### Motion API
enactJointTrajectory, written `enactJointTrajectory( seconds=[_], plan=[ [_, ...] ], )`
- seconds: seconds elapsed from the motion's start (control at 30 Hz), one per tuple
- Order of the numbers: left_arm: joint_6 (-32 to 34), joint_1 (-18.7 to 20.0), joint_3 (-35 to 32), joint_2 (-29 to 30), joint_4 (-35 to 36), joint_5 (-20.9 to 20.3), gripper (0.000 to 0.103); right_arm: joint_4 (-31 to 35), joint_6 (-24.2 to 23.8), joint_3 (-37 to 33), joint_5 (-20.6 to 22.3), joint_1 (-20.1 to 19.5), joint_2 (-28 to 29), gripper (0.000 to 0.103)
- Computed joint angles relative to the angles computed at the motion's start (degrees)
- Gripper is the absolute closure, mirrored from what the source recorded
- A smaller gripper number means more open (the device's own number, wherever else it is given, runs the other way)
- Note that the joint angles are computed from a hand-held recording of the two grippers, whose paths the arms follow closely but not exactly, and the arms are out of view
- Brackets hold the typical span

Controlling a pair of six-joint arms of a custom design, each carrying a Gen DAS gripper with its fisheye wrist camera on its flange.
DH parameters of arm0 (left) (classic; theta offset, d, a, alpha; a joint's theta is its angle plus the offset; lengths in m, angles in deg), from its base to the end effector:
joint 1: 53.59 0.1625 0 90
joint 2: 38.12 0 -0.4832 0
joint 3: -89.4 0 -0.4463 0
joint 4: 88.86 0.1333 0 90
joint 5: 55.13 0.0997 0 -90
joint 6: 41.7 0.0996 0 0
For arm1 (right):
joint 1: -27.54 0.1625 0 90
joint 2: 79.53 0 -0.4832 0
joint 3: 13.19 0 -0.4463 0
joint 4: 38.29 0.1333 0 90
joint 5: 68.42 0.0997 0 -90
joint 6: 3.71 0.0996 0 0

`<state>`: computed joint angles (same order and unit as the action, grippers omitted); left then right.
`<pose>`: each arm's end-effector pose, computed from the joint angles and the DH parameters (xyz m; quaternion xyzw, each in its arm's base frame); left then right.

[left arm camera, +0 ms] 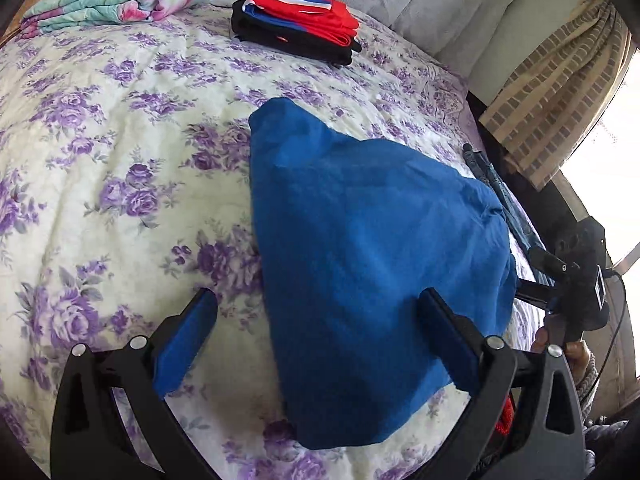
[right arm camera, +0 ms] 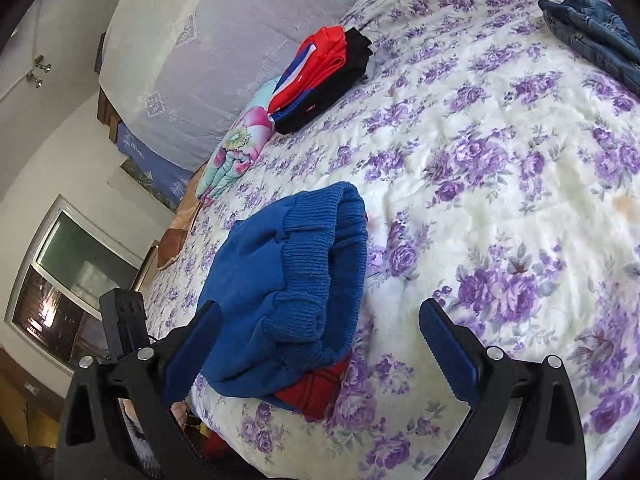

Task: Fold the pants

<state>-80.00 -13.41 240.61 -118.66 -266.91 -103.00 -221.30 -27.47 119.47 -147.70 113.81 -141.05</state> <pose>-0.1340 -0.3751 0.1773 0.0385 0.9233 -0.3484 0.1573 0.1187 -0.5125 0.1112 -0.1875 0.9596 -0.2052 0.0442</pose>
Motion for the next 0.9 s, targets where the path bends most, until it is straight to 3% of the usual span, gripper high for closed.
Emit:
enactJointTrajectory(
  seconds=[0.3,0.47,0.53,0.67,0.8,0.9],
  plan=[
    [3.7,2.0,-1.4,3.7,-5.6,-0.6,0.004,1.9,-2.4,-4.5,-5.5,3.9,4.9,0.004],
    [5.0,1.6,-1.1,5.1,-8.5,-0.3,0.007,1.0,-3.9,-3.4,-3.7,3.2,4.7,0.040],
    [6.6,1.7,-1.0,5.6,-11.0,-2.4,0.029,-1.1,-4.7,-2.7,-3.7,3.3,4.9,0.043],
    [5.5,0.0,-1.1,6.3,-10.7,0.3,0.037,-2.6,-5.7,-2.6,-4.4,3.7,5.2,0.047],
    [5.1,-2.1,-0.5,6.0,-11.9,3.5,0.062,-2.8,-9.0,-2.9,-8.2,6.4,4.8,0.057],
    [4.7,-3.3,-0.6,4.6,-10.7,4.9,0.068,-2.8,-10.1,-2.8,-8.3,7.8,3.8,0.061]
  ],
)
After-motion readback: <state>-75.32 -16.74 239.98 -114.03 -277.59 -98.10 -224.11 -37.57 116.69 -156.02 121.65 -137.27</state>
